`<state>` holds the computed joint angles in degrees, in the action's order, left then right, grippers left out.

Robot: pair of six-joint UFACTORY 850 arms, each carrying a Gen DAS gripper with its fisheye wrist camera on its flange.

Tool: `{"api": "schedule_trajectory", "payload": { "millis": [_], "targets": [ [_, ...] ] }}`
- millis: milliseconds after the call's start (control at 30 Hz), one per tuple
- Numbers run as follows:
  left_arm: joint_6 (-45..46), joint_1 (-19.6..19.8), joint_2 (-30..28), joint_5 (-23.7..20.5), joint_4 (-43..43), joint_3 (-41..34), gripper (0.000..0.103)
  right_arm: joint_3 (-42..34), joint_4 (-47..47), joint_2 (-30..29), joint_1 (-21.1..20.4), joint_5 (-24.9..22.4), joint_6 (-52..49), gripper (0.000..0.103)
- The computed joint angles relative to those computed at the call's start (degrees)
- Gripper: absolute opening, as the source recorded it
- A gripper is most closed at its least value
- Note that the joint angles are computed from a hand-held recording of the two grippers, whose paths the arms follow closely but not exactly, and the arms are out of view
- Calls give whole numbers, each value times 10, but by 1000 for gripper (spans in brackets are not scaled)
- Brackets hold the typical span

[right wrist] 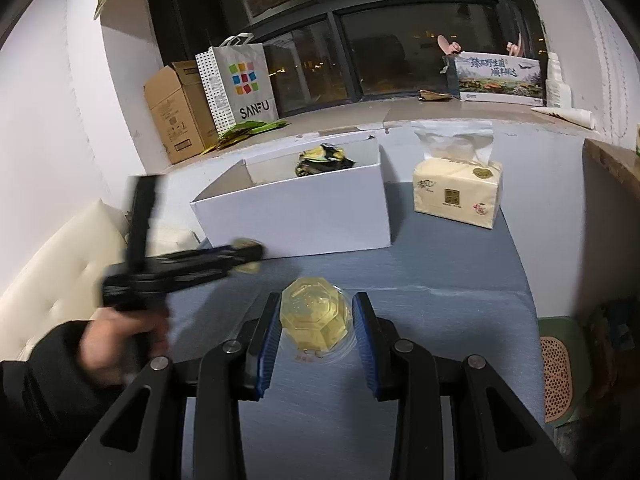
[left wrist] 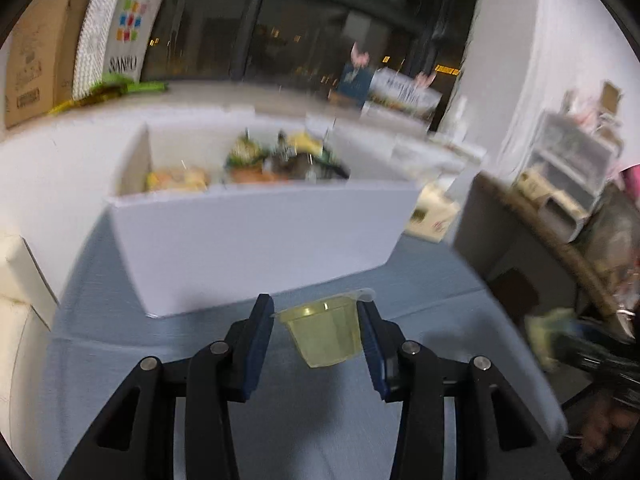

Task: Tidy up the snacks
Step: 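Drop both jelly cups into the white box and open both grippers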

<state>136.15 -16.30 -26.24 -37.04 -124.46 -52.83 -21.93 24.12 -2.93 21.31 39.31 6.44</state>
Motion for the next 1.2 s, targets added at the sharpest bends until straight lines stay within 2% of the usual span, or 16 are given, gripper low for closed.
{"api": "schedule_trajectory", "payload": {
  "millis": [67,233,367,467,633,833,867,900,933,967,1000,1033,1067,1133,1200],
  "targets": [
    [4,25,33,-32,13,27,47,-9,-16,-9,-2,-2,12,38],
    [-56,79,56,-82,67,10,47,-48,-74,-27,-17,-25,38,38],
    [-80,81,37,-83,71,-45,47,-105,-144,-37,-44,-55,57,38],
    [-115,69,4,-64,96,-113,47,-163,-189,-56,-65,-91,79,38],
    [-204,37,-71,-1,163,-240,47,-282,-273,-119,-104,-159,159,38],
    [-233,15,-115,48,205,-302,48,-367,-268,-180,-126,-227,164,38],
    [-240,12,-121,60,212,-310,50,-377,-255,-188,-129,-234,151,38],
    [-257,10,-127,71,231,-318,71,-384,-261,-192,-132,-239,158,39],
    [-297,6,-135,90,264,-330,87,-391,-284,-197,-136,-244,181,39],
    [-314,8,-138,91,272,-333,103,-400,-299,-202,-139,-257,202,45],
    [-306,10,-138,86,259,-330,103,-405,-289,-205,-141,-269,201,78],
    [-304,13,-137,80,255,-326,103,-406,-262,-205,-141,-270,182,98],
    [-303,14,-136,81,255,-324,103,-398,-229,-201,-142,-256,158,103],
    [-294,14,-127,94,248,-313,103,-387,-178,-194,-140,-240,109,103],
    [-261,17,-117,86,220,-296,103,-381,-132,-190,-135,-233,54,103]
  ]
}}
